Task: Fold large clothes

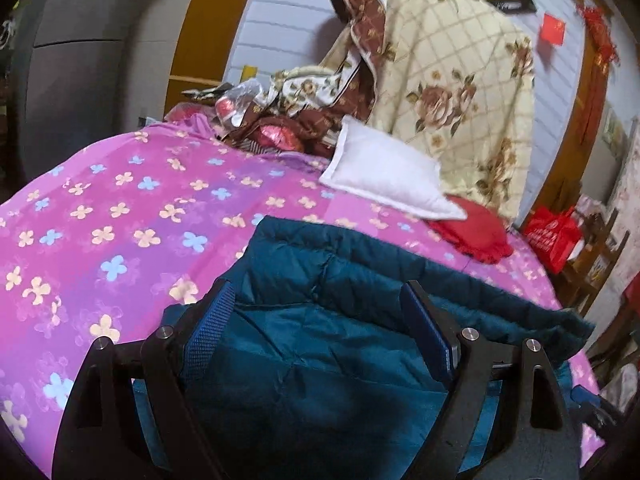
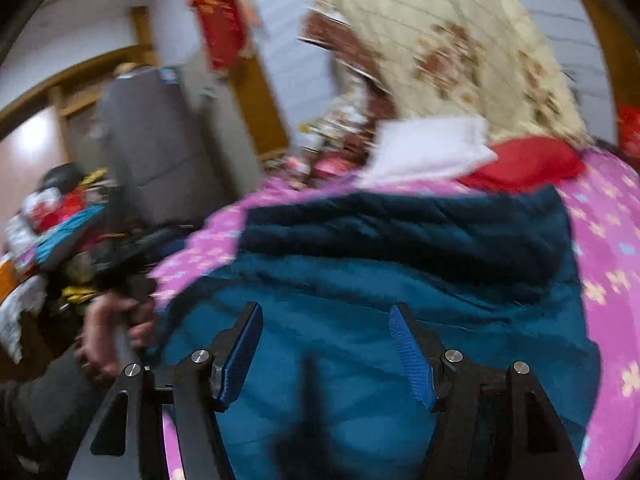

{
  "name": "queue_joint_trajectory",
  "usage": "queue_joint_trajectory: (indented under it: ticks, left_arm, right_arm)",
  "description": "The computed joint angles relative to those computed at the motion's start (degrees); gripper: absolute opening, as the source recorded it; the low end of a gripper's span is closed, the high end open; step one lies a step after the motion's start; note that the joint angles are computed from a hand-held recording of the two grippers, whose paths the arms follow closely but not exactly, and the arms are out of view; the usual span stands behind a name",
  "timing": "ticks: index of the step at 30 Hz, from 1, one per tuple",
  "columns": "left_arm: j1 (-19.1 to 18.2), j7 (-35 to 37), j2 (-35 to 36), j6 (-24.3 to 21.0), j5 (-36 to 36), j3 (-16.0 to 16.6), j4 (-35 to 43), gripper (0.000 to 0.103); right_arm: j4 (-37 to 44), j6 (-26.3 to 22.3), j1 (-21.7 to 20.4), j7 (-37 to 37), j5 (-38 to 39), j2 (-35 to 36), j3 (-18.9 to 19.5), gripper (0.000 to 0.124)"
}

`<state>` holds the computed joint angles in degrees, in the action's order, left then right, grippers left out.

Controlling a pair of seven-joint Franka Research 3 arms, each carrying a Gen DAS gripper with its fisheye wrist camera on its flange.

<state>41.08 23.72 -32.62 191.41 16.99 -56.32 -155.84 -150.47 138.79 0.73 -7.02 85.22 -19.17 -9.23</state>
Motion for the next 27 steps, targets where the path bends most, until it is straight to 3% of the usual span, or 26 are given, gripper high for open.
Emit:
queue_joint_trajectory:
  ticks: [2, 4, 5, 6, 8, 9, 11, 15, 17, 21, 23, 25, 26, 27]
  left_arm:
    - [0.32, 1.16, 3.72, -4.03, 1.55, -0.09, 2.48, 0.085]
    - [3.38, 1.58, 9.87, -7.64, 4.13, -2.19, 6.03, 0.085]
    - [3.86, 1.24, 11.71, -9.3, 5.25, -2.46, 7.03, 0.085]
    - [6.3, 0.32, 13.4, -14.16, 5.74, -4.73, 8.68, 0.085]
    - [9.61, -3.43, 13.09, -21.71, 6.9, -8.02, 10.14, 0.085]
    - [11.02, -4.91, 13.53, -23.66, 7.6, -8.79, 10.22, 0.085]
    - [12.45, -7.08, 14.78, -22.82, 9.12, -8.83, 9.72, 0.085]
    - [10.61, -10.04, 15.45, -21.13, 10.76, -6.42, 8.59, 0.085]
    - [8.27, -10.63, 15.04, -20.68, 11.22, -3.92, 7.98, 0.085]
    - [-2.39, -9.77, 11.39, -15.47, 9.57, 6.49, 5.73, 0.085]
    - [-4.66, -9.52, 9.84, -13.37, 11.64, 7.72, 5.85, 0.087]
    - [-5.55, -8.01, 11.29, -14.48, 14.93, 7.06, 7.83, 0.091]
    - [-4.64, -7.24, 11.28, -15.73, 15.24, 5.33, 8.4, 0.091]
    - [-2.15, -9.61, 11.07, -20.11, 19.3, 1.59, 10.08, 0.091]
  right_arm:
    - [3.58, 0.6, -0.18, 7.27, -1.49, 4.26, 0.29, 0.063]
    - [8.79, -1.79, -0.63, 18.15, -6.13, 9.24, 0.53, 0.067]
    - [11.76, -2.68, -0.93, 23.92, -9.34, 12.11, 0.93, 0.08]
    - [15.04, -3.06, -1.27, 30.51, -13.59, 15.37, 1.52, 0.095]
    - [19.54, -3.93, -2.15, 37.5, -18.53, 20.46, 2.26, 0.097]
    - [21.08, -3.0, -2.72, 38.45, -17.61, 22.49, 2.54, 0.097]
    - [23.98, -4.46, -5.12, 38.0, -11.58, 26.21, 2.62, 0.094]
    - [25.88, -2.73, -7.82, 37.16, -5.25, 29.46, 4.08, 0.082]
    - [25.03, -0.26, -7.8, 36.03, -4.45, 28.64, 4.89, 0.082]
    - [20.14, 10.19, -5.38, 32.03, -1.05, 21.67, 6.1, 0.082]
    - [16.3, 10.74, -3.08, 27.39, -1.49, 15.56, 6.8, 0.083]
    - [13.66, 11.54, -0.34, 26.72, -7.06, 11.94, 7.51, 0.089]
    - [11.82, 14.45, 1.61, 26.82, -10.79, 10.33, 8.9, 0.091]
    - [10.64, 17.08, 3.01, 26.94, -11.97, 9.83, 9.51, 0.091]
